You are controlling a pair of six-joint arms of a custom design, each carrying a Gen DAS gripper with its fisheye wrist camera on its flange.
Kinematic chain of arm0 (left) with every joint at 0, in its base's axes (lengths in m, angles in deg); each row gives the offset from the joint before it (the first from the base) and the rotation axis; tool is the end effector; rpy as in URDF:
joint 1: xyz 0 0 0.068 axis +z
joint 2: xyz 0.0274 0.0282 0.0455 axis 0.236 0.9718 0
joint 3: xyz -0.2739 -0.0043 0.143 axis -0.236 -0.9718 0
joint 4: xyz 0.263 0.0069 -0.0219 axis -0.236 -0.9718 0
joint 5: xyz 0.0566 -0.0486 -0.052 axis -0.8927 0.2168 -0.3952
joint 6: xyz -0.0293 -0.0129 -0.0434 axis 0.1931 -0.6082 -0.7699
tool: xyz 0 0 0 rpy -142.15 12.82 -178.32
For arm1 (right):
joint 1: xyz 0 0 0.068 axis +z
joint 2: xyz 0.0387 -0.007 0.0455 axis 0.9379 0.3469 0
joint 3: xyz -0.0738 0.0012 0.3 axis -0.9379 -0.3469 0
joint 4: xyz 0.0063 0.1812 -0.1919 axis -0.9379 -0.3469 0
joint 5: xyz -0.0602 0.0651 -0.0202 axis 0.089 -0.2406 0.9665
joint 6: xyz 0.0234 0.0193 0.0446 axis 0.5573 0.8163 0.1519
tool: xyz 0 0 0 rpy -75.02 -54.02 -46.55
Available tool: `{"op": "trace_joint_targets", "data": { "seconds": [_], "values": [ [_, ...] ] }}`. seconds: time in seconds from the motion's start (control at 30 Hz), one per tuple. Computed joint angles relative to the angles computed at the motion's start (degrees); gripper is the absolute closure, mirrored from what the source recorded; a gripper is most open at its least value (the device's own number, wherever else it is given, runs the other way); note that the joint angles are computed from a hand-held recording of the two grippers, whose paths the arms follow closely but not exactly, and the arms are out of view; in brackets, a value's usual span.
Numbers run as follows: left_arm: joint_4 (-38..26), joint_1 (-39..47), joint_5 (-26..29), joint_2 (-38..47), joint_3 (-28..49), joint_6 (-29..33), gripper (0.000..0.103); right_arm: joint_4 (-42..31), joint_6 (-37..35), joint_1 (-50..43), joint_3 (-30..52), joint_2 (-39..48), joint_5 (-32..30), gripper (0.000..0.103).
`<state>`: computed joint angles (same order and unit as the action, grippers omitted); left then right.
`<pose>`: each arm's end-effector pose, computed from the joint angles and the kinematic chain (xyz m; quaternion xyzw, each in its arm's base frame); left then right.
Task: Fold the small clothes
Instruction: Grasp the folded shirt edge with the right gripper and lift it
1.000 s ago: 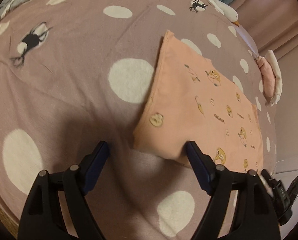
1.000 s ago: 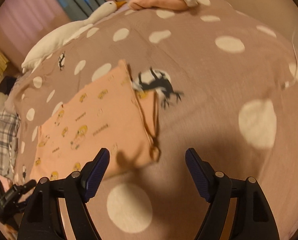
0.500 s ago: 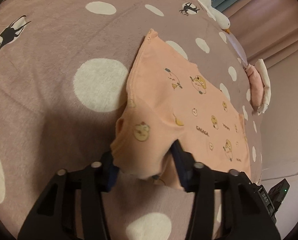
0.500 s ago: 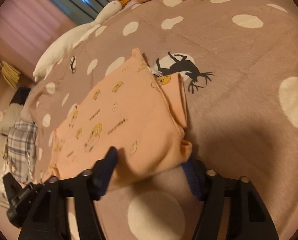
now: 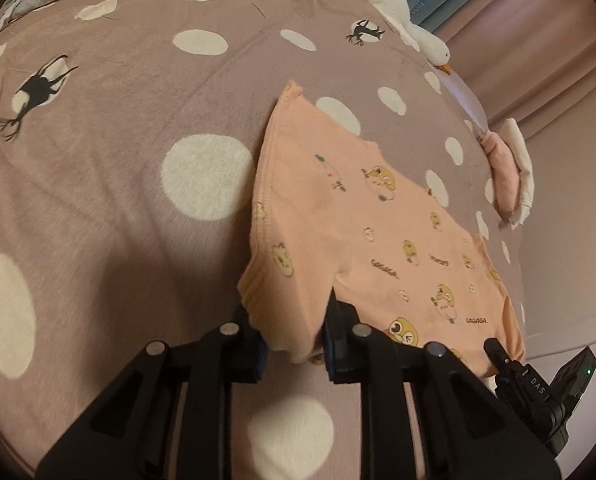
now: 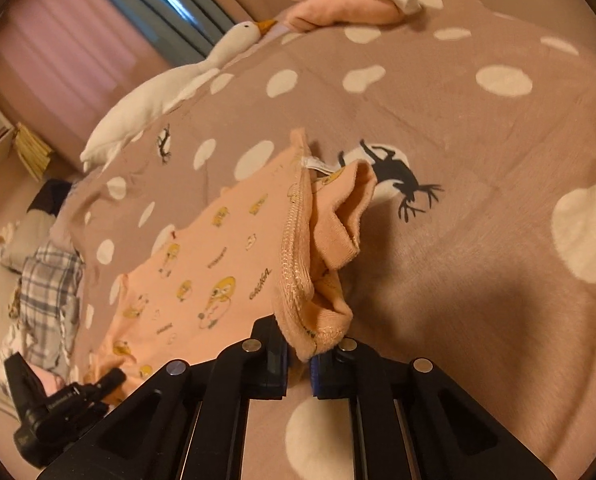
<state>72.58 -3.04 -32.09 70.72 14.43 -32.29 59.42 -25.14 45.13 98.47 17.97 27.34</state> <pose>0.2488 -0.0753 0.1031 -0.2686 0.9018 -0.1931 0.2780 0.2880 -0.1144 0.1233 0.1130 0.9241 0.1438 0.3355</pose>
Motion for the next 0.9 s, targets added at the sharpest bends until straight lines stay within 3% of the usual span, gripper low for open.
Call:
{"op": "trace_joint_targets", "data": {
  "seconds": [0.27,0.6,0.9],
  "values": [
    [-0.24,-5.87,-2.32,-8.74,-7.76,-4.57,0.083,-2.24,-3.84,-1.92,-4.65,-6.77,0.29,0.094],
    [-2.83,-14.97,-9.34,-16.1,-12.4,-8.94,0.082,-5.0,-9.53,-6.27,-8.59,-12.36,-2.94,0.094],
    [-1.69,-21.88,-13.92,-15.35,-15.27,-13.5,0.082,-4.26,-13.31,-9.23,-11.82,-13.58,-3.81,0.094]
  ]
}}
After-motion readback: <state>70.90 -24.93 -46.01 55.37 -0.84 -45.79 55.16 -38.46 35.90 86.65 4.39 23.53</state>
